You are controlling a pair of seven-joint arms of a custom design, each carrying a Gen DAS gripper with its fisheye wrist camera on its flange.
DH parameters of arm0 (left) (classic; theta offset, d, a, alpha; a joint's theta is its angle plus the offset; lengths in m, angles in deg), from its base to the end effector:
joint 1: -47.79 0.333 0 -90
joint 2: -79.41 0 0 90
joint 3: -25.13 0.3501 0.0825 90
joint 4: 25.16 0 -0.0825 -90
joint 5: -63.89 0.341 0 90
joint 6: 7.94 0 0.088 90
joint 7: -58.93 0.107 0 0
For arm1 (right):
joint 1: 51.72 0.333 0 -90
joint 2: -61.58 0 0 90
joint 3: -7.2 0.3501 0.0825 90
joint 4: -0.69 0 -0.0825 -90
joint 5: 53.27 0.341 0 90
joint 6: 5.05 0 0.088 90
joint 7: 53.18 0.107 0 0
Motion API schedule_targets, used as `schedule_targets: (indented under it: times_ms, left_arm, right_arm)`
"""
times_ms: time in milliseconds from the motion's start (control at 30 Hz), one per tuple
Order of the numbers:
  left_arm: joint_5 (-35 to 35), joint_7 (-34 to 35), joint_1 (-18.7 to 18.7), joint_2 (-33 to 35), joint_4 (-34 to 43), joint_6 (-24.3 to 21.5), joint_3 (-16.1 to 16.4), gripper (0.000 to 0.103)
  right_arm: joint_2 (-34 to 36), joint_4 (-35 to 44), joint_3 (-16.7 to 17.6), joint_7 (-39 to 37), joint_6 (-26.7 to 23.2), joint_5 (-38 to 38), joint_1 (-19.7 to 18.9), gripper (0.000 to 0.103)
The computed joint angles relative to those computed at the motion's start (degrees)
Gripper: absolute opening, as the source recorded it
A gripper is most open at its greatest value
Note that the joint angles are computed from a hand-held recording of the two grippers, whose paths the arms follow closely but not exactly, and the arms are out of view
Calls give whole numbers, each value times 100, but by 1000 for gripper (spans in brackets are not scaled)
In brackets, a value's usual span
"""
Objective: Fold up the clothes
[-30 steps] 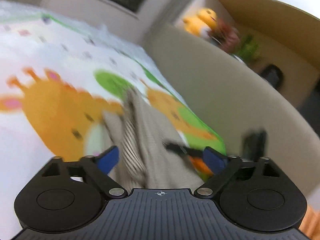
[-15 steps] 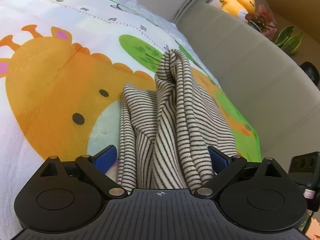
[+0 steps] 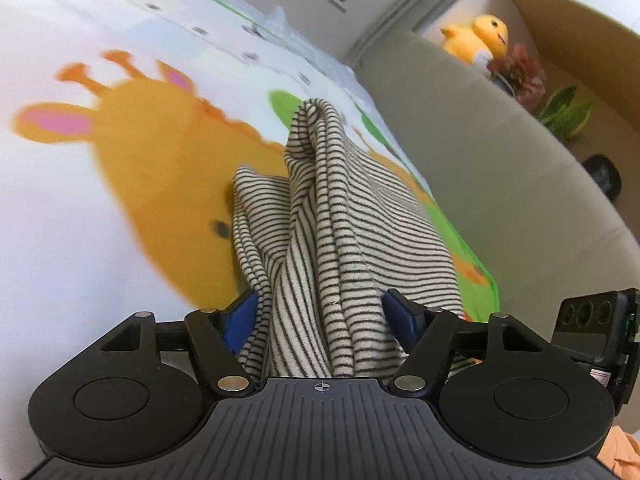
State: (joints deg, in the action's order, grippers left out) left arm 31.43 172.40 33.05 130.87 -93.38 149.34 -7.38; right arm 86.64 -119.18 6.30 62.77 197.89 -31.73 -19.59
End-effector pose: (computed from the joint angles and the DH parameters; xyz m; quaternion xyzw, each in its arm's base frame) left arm 0.6689 -0.4237 0.4027 0.4784 -0.7332 0.4695 0.1144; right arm 0.5502 0.2825 0.3969 -0.5113 0.7147 -0.1182 0.4624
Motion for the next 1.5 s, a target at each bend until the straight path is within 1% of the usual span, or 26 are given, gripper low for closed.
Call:
schedule_targets:
  times_ms: [67, 100, 200, 267, 333, 400, 500, 567, 600, 633, 667, 767, 833, 900, 933, 967, 1033, 1067, 1133, 1167, 1200, 1267, 1367, 1433, 1467, 1500]
  left_arm:
    - [-211, 242, 311, -166, -387, 271, -185, 72]
    - [-337, 333, 472, -222, -546, 391, -281, 72]
    - [-726, 575, 948, -303, -903, 686, -568, 74]
    - [-884, 680, 1148, -342, -1059, 814, -660, 74]
    - [-1034, 779, 1346, -370, -1196, 934, -752, 74]
    - [-1174, 992, 1527, -505, -1454, 1276, -906, 73]
    - [-1186, 1349, 1775, -689, -1777, 2145, -1271, 74]
    - [-1005, 1642, 1987, -616, -1776, 2559, -1714, 75]
    - [-853, 1719, 2036, -537, -1665, 2537, -1871, 75]
    - [-670, 1777, 2051, -419, -1479, 2370, -1988, 75]
    - [-593, 1798, 1909, -307, -1144, 2026, -1909, 75]
    - [26, 855, 1046, 16, -13, 1166, -987, 74]
    - [467, 244, 549, 248, 592, 813, -366, 71]
    - [406, 216, 389, 353, 740, 691, -74, 63]
    - [456, 156, 339, 419, 802, 656, 19, 59]
    - [460, 161, 346, 489, 836, 685, 19, 57]
    - [336, 342, 540, 563, 750, 754, -237, 56]
    - [276, 399, 606, 609, 766, 744, -336, 55]
    - [266, 440, 611, 578, 706, 777, -304, 54]
    - [286, 464, 602, 551, 666, 800, -274, 54]
    - [303, 500, 597, 519, 600, 865, -254, 54]
    - [310, 577, 646, 482, 477, 971, -311, 54]
    - [266, 613, 712, 544, 511, 969, -444, 54]
    - [265, 642, 715, 551, 498, 1010, -464, 54]
    - [271, 652, 710, 560, 506, 1026, -468, 54]
    - [279, 661, 706, 570, 514, 1041, -473, 54]
  right_arm:
    - [194, 421, -28, -90, -240, -96, 68, 66]
    - [314, 693, -132, -173, -418, -132, 183, 66]
    - [759, 1637, -714, -390, -1044, -318, 706, 66]
    - [1092, 2273, -1128, -448, -1480, -617, 992, 66]
    - [1400, 2880, -1379, -454, -1911, -955, 1113, 68]
    - [1599, 3293, -1508, -412, -2248, -1229, 1131, 70]
    - [1679, 3419, -1745, -128, -2449, -1460, 1222, 73]
    - [1599, 3184, -1877, 96, -2328, -1563, 1313, 73]
    - [1569, 3081, -1961, 197, -2259, -1630, 1381, 73]
    - [1584, 3051, -2187, 300, -2270, -1749, 1557, 73]
    - [1634, 3072, -2515, 398, -2347, -1912, 1811, 73]
    - [1811, 3156, -3424, 643, -2597, -2448, 2512, 73]
    - [1927, 3188, -4024, 711, -2728, -2905, 2985, 73]
    - [1913, 3057, -4382, 772, -2601, -3275, 3309, 73]
    - [1836, 2890, -4459, 830, -2372, -3400, 3413, 74]
    - [1743, 2774, -4403, 867, -2180, -3486, 3413, 74]
    - [1540, 2674, -3931, 807, -1942, -3452, 3136, 74]
    - [1515, 2729, -3631, 781, -1964, -3353, 2931, 74]
    - [1588, 2877, -3186, 780, -2038, -3197, 2614, 75]
    - [1680, 2952, -3134, 755, -2076, -3205, 2576, 76]
    - [1780, 2998, -3234, 760, -2083, -3241, 2652, 77]
    - [1962, 3025, -3643, 783, -2062, -3330, 2957, 77]
    - [1793, 3008, -3430, 644, -2167, -3401, 2795, 77]
    - [1648, 2909, -3400, 690, -2161, -3423, 2769, 77]
    - [1612, 2824, -3548, 827, -2101, -3395, 2889, 77]
    - [1609, 2736, -3778, 993, -2022, -3337, 3064, 81]
